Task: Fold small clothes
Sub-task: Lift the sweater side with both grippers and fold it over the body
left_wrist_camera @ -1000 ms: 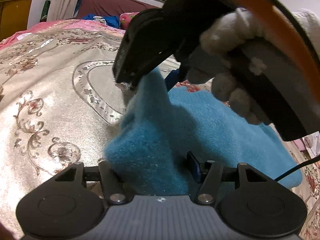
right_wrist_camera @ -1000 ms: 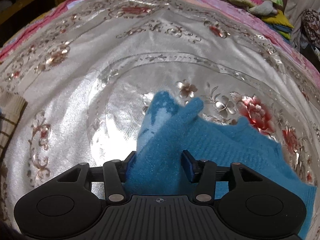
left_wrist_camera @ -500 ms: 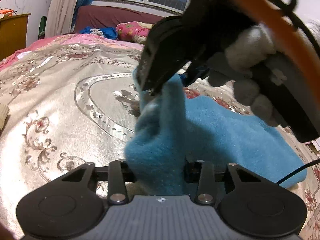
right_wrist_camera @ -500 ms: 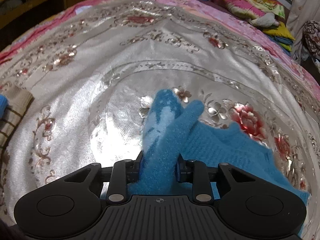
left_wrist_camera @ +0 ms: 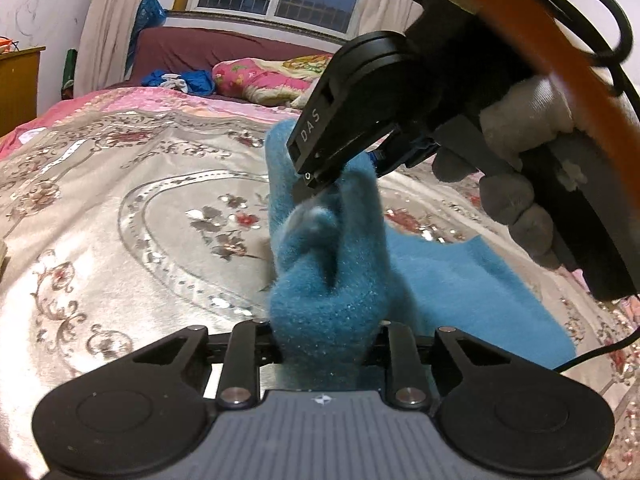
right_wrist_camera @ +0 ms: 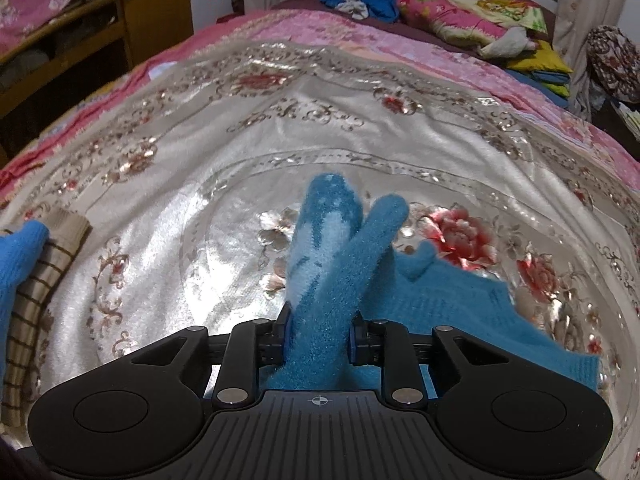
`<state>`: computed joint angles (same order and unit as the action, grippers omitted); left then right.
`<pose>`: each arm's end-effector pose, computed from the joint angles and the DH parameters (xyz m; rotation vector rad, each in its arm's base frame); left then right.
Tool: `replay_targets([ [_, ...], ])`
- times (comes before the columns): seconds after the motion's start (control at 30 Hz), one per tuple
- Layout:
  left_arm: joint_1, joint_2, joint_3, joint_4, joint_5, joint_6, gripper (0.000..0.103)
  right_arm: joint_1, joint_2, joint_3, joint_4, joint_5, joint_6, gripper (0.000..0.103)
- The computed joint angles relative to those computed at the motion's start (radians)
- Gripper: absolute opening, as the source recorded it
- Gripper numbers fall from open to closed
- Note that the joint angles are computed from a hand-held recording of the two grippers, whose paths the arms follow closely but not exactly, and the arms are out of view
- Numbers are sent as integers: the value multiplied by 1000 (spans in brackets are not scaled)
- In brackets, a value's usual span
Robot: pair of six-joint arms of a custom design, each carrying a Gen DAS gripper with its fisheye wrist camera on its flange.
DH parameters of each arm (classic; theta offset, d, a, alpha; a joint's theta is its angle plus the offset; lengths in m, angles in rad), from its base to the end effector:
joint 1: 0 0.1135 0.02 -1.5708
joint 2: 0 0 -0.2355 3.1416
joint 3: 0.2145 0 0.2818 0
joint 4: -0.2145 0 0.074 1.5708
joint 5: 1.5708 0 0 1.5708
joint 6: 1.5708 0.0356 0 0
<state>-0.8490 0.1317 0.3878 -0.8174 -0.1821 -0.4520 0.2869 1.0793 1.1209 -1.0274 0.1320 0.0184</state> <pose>0.0907 -0.0933 0.2142 0.3211 2.1524 -0.5693 0.2333 0.0639 0.3014 -0.2903 2.5277 -0.0497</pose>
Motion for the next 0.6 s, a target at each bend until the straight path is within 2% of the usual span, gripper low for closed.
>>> replay_targets([
  [0.4, -268, 273, 168, 98, -205, -48, 29, -243, -139, 18, -68, -161, -120, 22],
  [0.6, -362, 408, 241, 153, -266, -49, 29, -426, -174, 43, -106, -284, -213, 22],
])
